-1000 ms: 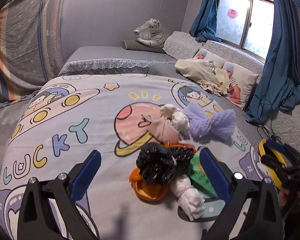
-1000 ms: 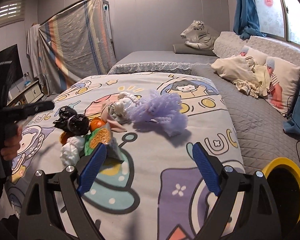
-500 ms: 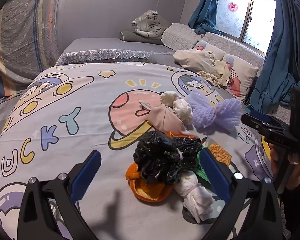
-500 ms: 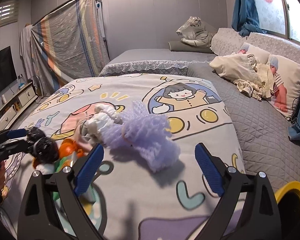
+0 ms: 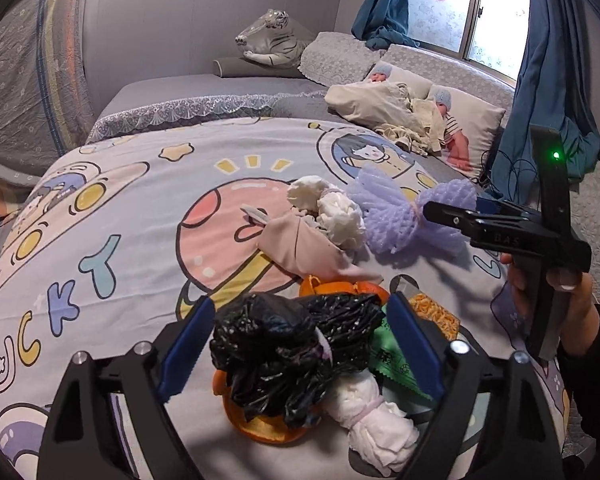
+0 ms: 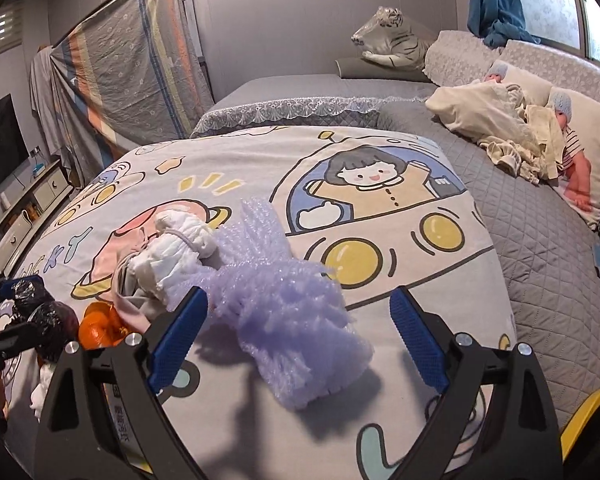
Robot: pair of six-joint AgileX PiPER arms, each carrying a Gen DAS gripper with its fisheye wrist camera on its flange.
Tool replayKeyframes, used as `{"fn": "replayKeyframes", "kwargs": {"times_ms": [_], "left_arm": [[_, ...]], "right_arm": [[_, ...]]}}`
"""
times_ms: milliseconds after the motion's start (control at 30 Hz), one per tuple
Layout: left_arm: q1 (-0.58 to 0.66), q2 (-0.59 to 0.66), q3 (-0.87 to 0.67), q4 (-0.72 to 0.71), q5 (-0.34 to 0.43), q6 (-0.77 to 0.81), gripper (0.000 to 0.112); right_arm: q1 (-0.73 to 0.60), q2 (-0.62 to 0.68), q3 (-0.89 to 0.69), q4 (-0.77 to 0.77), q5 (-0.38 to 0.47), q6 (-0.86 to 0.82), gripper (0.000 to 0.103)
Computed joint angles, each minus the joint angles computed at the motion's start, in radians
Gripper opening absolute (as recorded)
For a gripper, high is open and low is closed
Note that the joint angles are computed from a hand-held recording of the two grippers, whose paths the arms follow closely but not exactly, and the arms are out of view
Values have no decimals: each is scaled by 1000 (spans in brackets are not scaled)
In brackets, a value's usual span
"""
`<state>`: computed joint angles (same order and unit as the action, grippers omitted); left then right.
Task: Collect trash
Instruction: 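Grasp the black plastic bag with the left tool while the right tool grasps the purple mesh sponge, then carry the black bag and purple sponge with both tools over the yellow bin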
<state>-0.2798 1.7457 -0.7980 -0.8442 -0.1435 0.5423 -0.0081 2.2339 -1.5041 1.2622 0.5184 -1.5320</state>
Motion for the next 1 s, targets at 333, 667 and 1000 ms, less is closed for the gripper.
{"fn": "replayKeyframes", "kwargs": {"times_ms": [333, 667, 1000], "left_arm": [[9, 19, -9, 59, -12, -85, 41], [17, 1, -8, -23, -10, -17, 23], [38, -77, 47, -11, -29, -55, 22]], "right_arm": [[-3, 38, -58, -70, 62, 89, 58], [5, 15, -24, -47, 62, 32, 22], [-17, -46, 51, -1, 99, -27, 18]]}}
